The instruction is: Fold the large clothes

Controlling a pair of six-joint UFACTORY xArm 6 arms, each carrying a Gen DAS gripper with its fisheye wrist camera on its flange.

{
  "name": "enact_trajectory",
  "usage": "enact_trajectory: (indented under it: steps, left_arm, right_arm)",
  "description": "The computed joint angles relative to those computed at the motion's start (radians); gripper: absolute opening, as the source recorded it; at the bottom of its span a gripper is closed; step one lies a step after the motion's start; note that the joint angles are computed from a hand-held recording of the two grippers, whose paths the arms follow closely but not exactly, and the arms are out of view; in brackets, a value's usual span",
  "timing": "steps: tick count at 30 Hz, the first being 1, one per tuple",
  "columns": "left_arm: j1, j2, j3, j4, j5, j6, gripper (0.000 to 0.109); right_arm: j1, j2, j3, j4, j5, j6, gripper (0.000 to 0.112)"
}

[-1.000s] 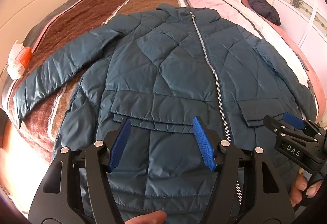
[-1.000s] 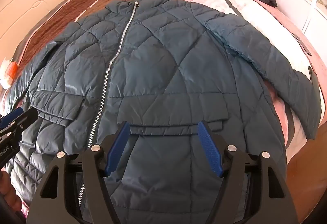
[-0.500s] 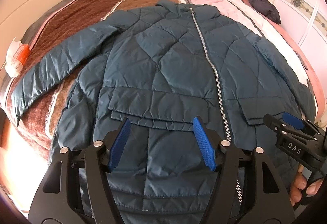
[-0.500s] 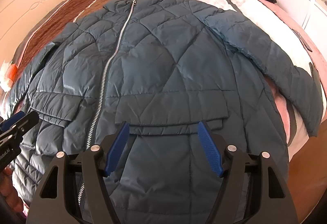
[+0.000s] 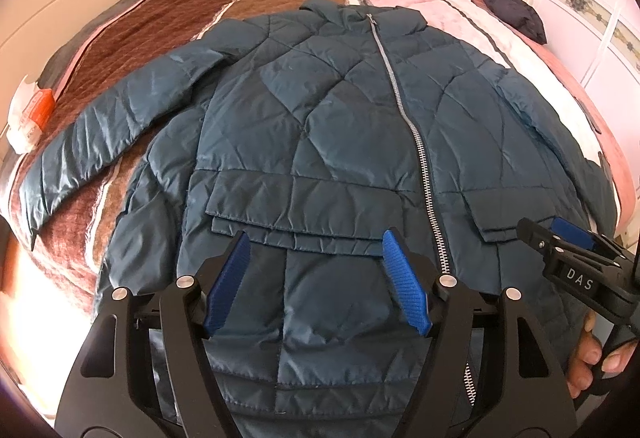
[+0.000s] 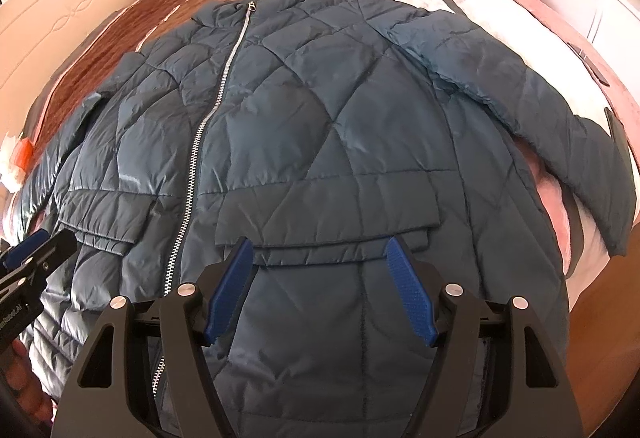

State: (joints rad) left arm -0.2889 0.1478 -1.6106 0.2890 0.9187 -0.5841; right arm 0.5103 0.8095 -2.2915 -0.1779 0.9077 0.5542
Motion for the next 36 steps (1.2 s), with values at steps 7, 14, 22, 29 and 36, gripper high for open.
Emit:
enact_trajectory:
  steps: [7, 14, 22, 29, 36]
  left_arm:
    - [-0.002, 0.005, -0.006, -0.002, 0.004, 0.002, 0.068]
    - [-0.005, 0.007, -0.008, -0.001, 0.007, 0.000, 0.068]
    - [-0.006, 0.005, -0.002, -0.003, 0.004, 0.003, 0.068]
    - [-0.007, 0.014, -0.012, -0.005, 0.011, 0.010, 0.068]
    - [-0.005, 0.024, -0.029, -0.020, 0.028, 0.024, 0.068]
  right_arm:
    - [-0.007, -0.013, 0.026, 0.015, -0.015, 0.009, 0.069]
    - [-0.012, -0.019, 0.042, 0.032, -0.019, 0.008, 0.069]
    - [-0.015, -0.026, 0.058, 0.043, -0.028, 0.010, 0.069]
    - [-0.027, -0.047, 0.091, 0.035, -0.059, 0.026, 0.069]
    - [-0.048, -0.077, 0.143, 0.023, -0.068, 0.066, 0.069]
